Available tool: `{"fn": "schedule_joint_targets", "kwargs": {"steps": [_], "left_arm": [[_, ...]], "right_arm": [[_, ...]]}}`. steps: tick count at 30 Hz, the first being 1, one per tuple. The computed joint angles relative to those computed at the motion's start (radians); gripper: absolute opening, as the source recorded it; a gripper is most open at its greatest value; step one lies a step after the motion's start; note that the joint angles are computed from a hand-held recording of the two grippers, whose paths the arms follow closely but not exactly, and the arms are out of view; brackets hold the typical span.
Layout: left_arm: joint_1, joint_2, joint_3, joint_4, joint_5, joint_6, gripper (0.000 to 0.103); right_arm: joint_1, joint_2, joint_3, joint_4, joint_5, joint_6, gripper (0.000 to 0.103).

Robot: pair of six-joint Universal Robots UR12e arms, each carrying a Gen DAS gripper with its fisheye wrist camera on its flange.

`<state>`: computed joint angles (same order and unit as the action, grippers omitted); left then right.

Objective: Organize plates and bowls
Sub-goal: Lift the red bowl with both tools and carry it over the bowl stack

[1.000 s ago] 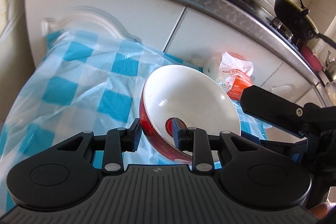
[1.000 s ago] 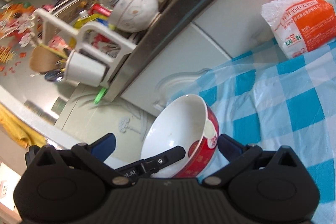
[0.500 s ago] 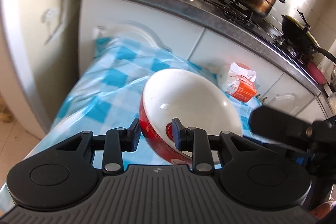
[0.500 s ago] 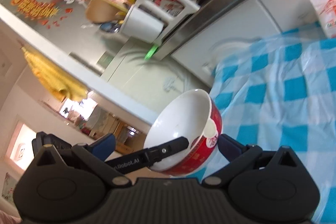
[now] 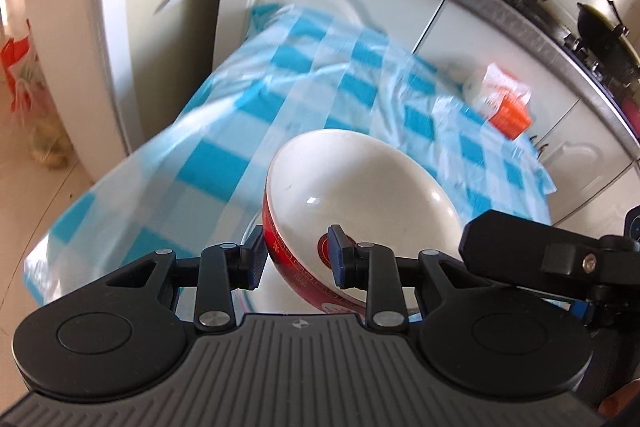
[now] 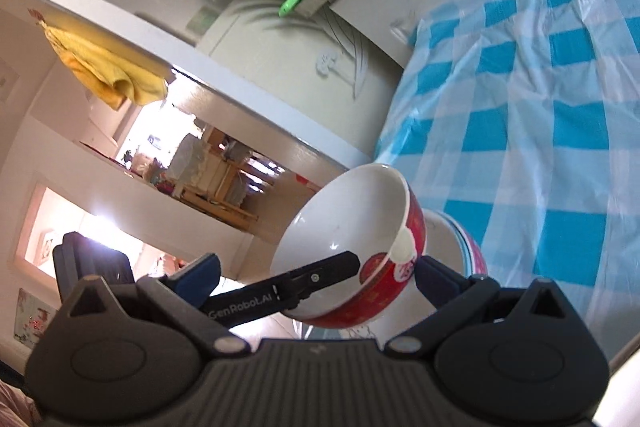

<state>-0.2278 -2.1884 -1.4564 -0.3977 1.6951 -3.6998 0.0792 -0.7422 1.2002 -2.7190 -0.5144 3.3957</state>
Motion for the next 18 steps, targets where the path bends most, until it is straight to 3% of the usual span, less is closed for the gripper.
{"fn": "schedule_joint_targets", "kwargs": {"steps": [9, 15, 18], "left_arm": [[0.010, -0.004, -0.014, 0.002, -0.034, 0.009, 0.034], [0.014, -0.001, -0.024, 0.003, -0.064, 0.025, 0.039], [0.017, 0.006, -0.035, 0.014, -0.076, 0.050, 0.047]], "right_arm": [[0.007, -0.020, 0.024, 0.059, -0.057, -0.100, 0.103], [0.002, -0.022, 0.032, 0.068, -0.069, -0.092, 0.103], [-0.002, -0.021, 0.038, 0.034, -0.052, -0.075, 0.103]]}}
